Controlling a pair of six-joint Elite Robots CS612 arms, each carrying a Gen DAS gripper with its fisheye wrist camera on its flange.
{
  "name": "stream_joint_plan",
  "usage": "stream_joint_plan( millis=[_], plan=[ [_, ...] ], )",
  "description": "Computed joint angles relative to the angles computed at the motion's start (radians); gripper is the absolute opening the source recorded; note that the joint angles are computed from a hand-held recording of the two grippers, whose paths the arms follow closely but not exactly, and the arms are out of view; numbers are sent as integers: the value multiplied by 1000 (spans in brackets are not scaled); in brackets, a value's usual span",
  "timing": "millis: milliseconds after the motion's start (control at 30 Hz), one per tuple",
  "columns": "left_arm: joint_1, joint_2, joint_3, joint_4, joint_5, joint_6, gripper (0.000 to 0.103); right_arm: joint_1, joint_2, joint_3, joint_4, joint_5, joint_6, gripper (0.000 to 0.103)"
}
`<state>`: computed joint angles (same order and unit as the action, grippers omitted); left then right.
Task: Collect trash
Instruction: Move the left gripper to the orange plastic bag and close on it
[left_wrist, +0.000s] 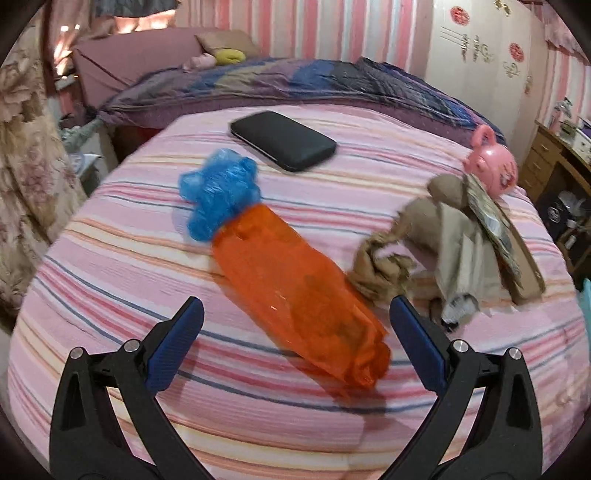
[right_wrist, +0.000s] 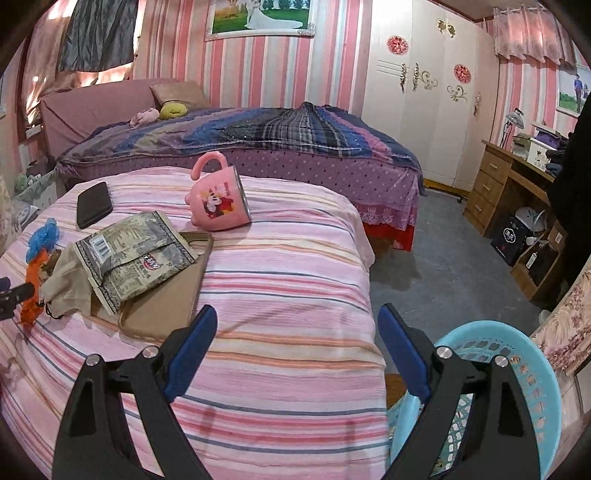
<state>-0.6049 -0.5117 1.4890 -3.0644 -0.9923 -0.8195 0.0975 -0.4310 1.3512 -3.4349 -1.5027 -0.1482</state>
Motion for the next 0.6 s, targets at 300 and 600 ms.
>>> stream_joint_plan(
  millis=[300,600],
  plan=[
    [-12,14,-19,18,-37,90,91,0,3,-13,20,-2,10,87],
    [-9,19,-21,-29,-80,135,38,7,4,-15,20,1,2,87]
  ],
)
